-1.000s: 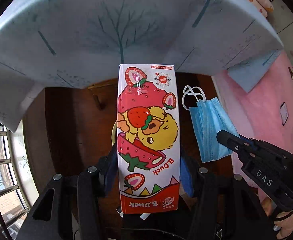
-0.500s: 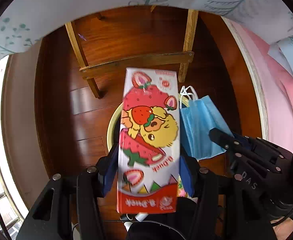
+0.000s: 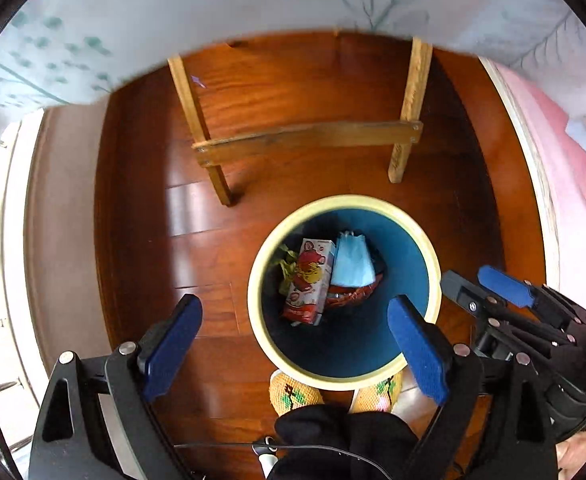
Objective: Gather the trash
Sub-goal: 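Move both tools back over the table toward the black-gold wrapper and green paper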
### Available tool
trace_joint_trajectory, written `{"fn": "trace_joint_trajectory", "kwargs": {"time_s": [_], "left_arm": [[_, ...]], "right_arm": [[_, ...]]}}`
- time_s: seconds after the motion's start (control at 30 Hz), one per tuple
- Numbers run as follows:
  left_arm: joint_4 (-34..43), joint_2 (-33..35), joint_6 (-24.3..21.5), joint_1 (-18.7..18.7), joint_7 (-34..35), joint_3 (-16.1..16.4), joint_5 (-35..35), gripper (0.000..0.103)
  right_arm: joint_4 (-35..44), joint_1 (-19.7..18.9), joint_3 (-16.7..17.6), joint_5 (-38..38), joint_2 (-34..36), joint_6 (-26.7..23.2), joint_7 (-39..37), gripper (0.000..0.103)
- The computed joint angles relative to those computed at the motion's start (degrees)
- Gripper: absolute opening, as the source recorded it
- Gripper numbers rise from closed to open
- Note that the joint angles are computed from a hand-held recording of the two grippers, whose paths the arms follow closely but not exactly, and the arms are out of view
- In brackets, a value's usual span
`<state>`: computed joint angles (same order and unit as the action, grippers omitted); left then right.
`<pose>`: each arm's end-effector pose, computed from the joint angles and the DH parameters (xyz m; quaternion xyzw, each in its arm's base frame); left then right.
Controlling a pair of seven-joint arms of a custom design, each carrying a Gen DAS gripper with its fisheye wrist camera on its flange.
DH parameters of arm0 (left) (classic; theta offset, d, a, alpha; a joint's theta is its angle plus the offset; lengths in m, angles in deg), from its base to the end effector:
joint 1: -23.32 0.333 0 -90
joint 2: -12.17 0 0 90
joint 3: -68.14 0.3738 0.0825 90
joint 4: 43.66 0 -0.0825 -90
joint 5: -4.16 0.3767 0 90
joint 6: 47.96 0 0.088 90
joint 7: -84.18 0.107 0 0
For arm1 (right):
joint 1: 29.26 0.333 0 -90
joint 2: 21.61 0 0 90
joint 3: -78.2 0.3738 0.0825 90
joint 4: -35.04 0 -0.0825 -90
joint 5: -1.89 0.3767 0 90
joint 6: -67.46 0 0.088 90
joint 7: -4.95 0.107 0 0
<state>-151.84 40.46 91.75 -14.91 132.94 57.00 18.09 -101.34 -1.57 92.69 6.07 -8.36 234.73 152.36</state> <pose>0.4420 -0.4944 0.3102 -0.5942 0.8027 -0.0358 0.0360 0.4080 0.3596 0.3229 -0.5657 0.8087 0.0542 0.1518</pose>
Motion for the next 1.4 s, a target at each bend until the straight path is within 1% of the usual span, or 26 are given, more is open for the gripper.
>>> {"fn": "trace_joint_trajectory", "kwargs": {"time_s": [0.17,0.27,0.37,0.53,0.77,0.97,1.07,1.23,1.4], "left_arm": [[0.47,-2.21,-1.78,0.11,-1.37,0.13,0.14,0.093],[0.65,-4.34,-3.63,0.38,-1.81,-0.4,0.39,0.093],[0.57,-7.21,-5.73,1.18,-1.6,-1.4,0.06,0.093],[1.69,-12.33,-10.58,2.92,0.22,-3.55,-1.61,0.093],[5.09,-18.41,-15.64,4.72,3.44,-5.84,-2.82,0.093],[10.33,-21.76,-18.44,6.2,4.87,-6.53,-1.25,0.093],[12.7,-22.95,-18.8,7.07,5.86,-6.67,-0.2,0.093],[17.66,-23.19,-18.73,8.21,7.25,-6.72,1.63,0.093],[22.13,-22.06,-17.37,8.55,8.9,-6.4,3.22,0.093]], "right_arm": [[0.67,0.16,-0.4,-0.01,-3.43,-4.03,0.01,0.052],[1.39,0.76,-0.87,0.36,-6.44,-7.74,-0.03,0.052],[2.31,1.58,-1.48,0.75,-9.86,-11.72,0.45,0.052],[4.87,2.78,-2.43,0.94,-15.42,-18.49,0.96,0.052],[11.92,3.56,-2.88,-1.48,-20.74,-27.34,1.16,0.052],[19.78,2.98,-2.52,-6.54,-22.18,-33.62,1.48,0.052],[24.38,2.46,-2.19,-9.92,-21.65,-36.56,1.98,0.052],[32.55,1.71,-1.6,-16.99,-19.95,-41.12,2.7,0.052],[38.58,1.48,-1.31,-23.91,-18.71,-44.0,4.72,0.052]]}}
